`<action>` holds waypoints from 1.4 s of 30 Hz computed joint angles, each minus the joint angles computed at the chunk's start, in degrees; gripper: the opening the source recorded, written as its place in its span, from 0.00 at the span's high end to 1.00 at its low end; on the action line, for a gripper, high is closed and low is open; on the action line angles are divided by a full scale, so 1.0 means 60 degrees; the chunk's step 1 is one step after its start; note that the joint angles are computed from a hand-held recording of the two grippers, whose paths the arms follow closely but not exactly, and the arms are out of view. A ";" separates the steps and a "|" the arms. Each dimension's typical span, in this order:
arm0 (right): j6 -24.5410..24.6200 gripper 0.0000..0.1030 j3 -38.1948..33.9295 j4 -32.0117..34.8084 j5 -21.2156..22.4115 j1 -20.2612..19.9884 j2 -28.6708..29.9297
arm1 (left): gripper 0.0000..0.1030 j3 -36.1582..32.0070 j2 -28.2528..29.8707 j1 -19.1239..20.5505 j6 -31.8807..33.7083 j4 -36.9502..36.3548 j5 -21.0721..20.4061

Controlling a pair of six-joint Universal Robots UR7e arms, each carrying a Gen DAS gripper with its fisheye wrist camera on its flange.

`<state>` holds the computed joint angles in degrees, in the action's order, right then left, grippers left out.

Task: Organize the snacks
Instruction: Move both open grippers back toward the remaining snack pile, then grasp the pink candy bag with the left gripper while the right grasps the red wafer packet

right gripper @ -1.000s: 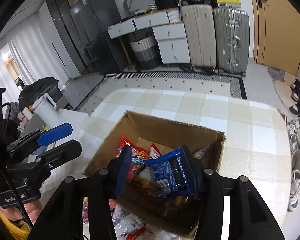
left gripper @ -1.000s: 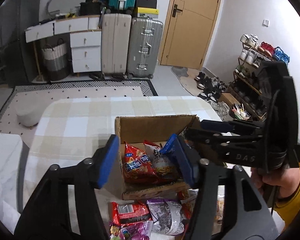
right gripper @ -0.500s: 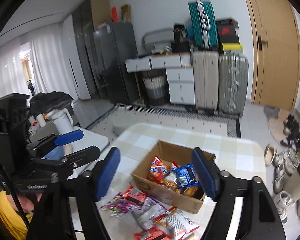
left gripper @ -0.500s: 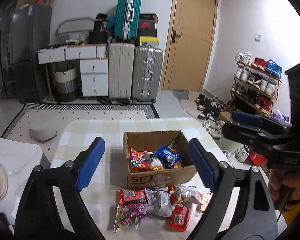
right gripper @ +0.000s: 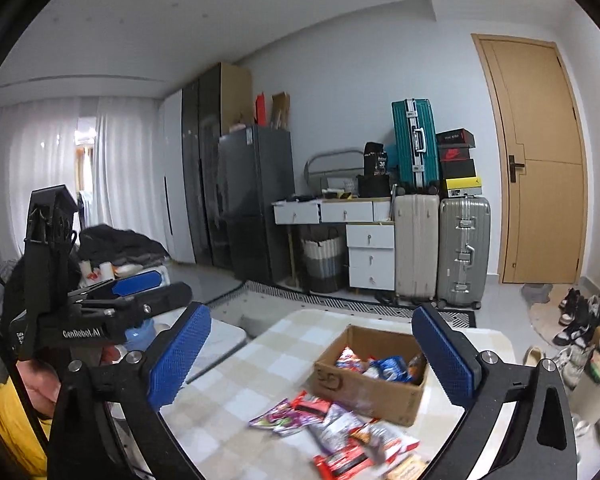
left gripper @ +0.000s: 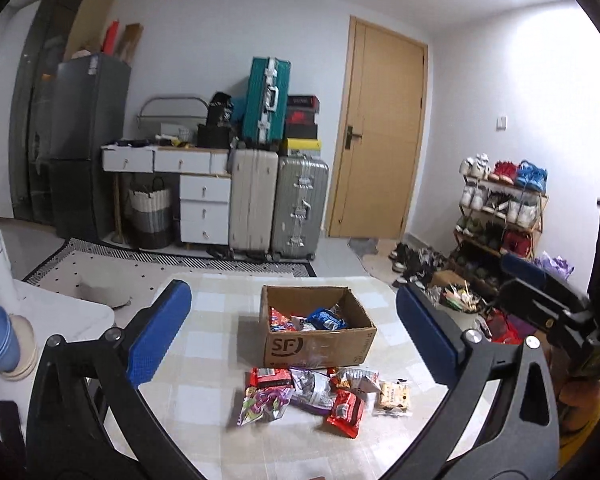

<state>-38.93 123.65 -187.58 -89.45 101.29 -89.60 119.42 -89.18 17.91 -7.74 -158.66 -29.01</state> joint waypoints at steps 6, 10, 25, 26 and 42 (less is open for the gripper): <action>0.0175 0.01 0.1118 -0.0572 -0.0040 -0.0329 -0.0632 | 0.00 0.1418 -0.1664 -0.0914 -0.1749 0.1902 0.1085; 0.0188 0.01 0.1767 -0.1076 -0.0018 -0.0629 -0.0926 | 0.00 0.1960 -0.2300 -0.0629 -0.2875 0.2987 0.0830; 0.0837 0.01 0.2342 -0.1071 0.0466 -0.2250 -0.0206 | 0.01 0.2153 -0.0401 0.1936 -0.2164 0.1012 -0.0494; 0.0870 0.01 0.2306 -0.1075 0.0421 -0.2238 -0.0094 | 0.01 0.2124 -0.0261 0.2053 -0.2079 0.0914 -0.0512; 0.0783 0.01 0.1180 -0.0533 0.0194 -0.2877 0.2018 | 0.01 0.0328 0.2497 0.5068 -0.0752 -0.0419 -0.2166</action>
